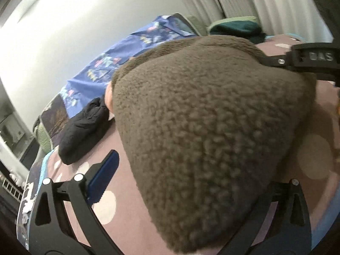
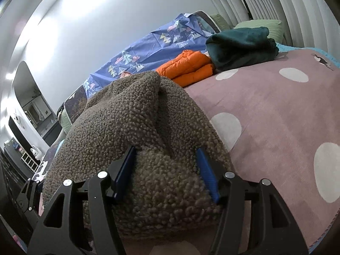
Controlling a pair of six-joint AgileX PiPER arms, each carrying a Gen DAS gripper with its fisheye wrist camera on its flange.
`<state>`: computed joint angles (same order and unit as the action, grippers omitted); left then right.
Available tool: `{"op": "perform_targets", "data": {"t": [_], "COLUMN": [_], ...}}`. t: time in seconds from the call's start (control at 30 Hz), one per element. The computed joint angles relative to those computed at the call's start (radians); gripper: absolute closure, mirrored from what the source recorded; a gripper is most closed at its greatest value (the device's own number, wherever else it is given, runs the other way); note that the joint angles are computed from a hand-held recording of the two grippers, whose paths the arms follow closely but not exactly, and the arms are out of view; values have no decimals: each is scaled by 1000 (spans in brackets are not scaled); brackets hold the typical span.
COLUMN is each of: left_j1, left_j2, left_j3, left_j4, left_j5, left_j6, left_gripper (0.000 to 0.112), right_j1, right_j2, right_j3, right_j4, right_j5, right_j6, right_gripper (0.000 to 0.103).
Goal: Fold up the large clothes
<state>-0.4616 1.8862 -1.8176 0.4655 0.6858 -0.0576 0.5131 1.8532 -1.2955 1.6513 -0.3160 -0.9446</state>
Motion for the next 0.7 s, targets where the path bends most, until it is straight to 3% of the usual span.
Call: {"op": "perform_targets", "data": {"t": [0.07,0.17,0.27,0.33,0.4,0.5,0.57,0.7], "left_j1": [18,95,105,117,155,246,333,368], "left_j2": [-7,-32,-36,-53,-84,-132,-139,-4], "left_j3": [30,79,80,67,56,-15,-76,-396], "left_j4": [43,-90,-118,-234,-434,-734,-904,-960], "left_j5": [-2,-19,-23,-1,64,302,422,492], "left_j6": [-16,90,114,269,462,705,821,761], "left_gripper": [12,12,12,18,26,44,59,71], "right_j1": [11,14,33,12,-16,-41,-35,-22], "right_j2": [5,-1,0,-9,-20,-21,-16,-8], "right_j3": [-10,1,-8,9,33,46,32,13], "right_j4": [42,28,71,41,-29,-140,-85,-3], "right_j5": [-30,10,-35,10,63,111,100,73], "right_j6": [-73,-76,-121,-77,9,123,62,-25], "right_gripper": [39,38,38,38,37,37,37,36]}}
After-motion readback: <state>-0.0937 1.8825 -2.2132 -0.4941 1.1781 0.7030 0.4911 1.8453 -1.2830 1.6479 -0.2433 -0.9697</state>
